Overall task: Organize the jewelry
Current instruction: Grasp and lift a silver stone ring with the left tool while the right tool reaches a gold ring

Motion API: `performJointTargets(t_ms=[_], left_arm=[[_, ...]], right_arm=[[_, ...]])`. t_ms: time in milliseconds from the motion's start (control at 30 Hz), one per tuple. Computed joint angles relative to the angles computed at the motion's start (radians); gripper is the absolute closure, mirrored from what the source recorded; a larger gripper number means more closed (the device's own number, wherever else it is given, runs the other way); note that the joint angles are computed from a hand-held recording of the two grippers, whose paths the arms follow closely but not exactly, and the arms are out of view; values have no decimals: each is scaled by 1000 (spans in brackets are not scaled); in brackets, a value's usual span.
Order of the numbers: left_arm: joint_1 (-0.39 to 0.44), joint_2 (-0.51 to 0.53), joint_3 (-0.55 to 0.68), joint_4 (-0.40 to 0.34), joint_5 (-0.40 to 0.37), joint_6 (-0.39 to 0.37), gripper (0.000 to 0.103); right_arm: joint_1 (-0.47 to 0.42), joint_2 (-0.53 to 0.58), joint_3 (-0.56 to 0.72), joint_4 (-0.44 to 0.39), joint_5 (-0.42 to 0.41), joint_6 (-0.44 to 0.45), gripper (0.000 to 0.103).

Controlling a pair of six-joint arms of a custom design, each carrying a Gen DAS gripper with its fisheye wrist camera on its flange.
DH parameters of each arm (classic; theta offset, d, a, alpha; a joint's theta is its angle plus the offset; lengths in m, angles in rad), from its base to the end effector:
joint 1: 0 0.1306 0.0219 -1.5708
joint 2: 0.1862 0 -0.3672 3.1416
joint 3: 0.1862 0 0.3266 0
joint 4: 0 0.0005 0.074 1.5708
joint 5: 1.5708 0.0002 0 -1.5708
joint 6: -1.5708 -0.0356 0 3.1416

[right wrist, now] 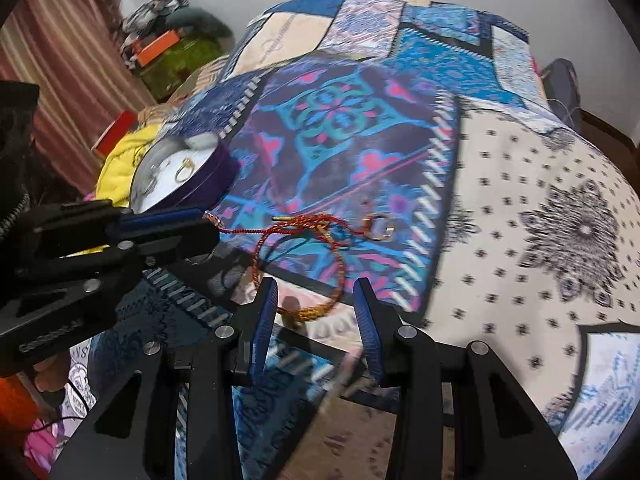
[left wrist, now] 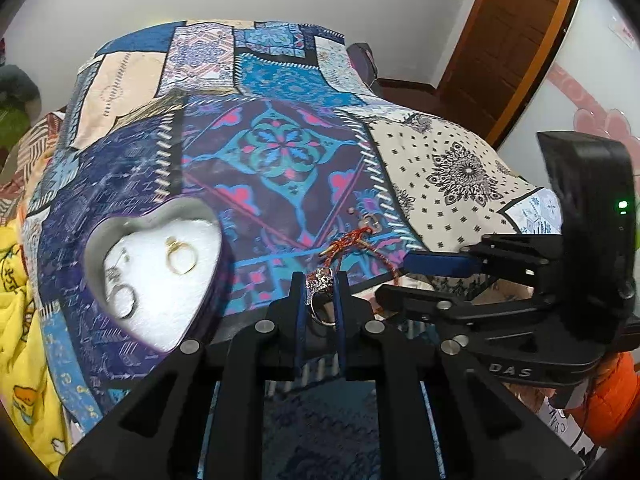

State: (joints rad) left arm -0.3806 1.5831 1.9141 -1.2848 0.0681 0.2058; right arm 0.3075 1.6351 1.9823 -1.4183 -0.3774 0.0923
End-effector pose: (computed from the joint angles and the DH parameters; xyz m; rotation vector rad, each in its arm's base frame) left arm 0.4319 -0.1760 0.5073 0.2504 2.5396 -0.3182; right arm 0.4453 0.1546 0.5034 -0.6477 2.5518 0.5713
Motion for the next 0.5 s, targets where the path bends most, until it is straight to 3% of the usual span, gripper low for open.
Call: performJointTargets(t_ms=[367, 500], left_arm=[[26, -43, -81, 18, 2, -5, 91], [20, -51, -99, 9, -18, -25, 91]], right_arm=[[36, 5, -27, 39, 56, 30, 68], [40, -3, -38, 54, 94, 14, 95]])
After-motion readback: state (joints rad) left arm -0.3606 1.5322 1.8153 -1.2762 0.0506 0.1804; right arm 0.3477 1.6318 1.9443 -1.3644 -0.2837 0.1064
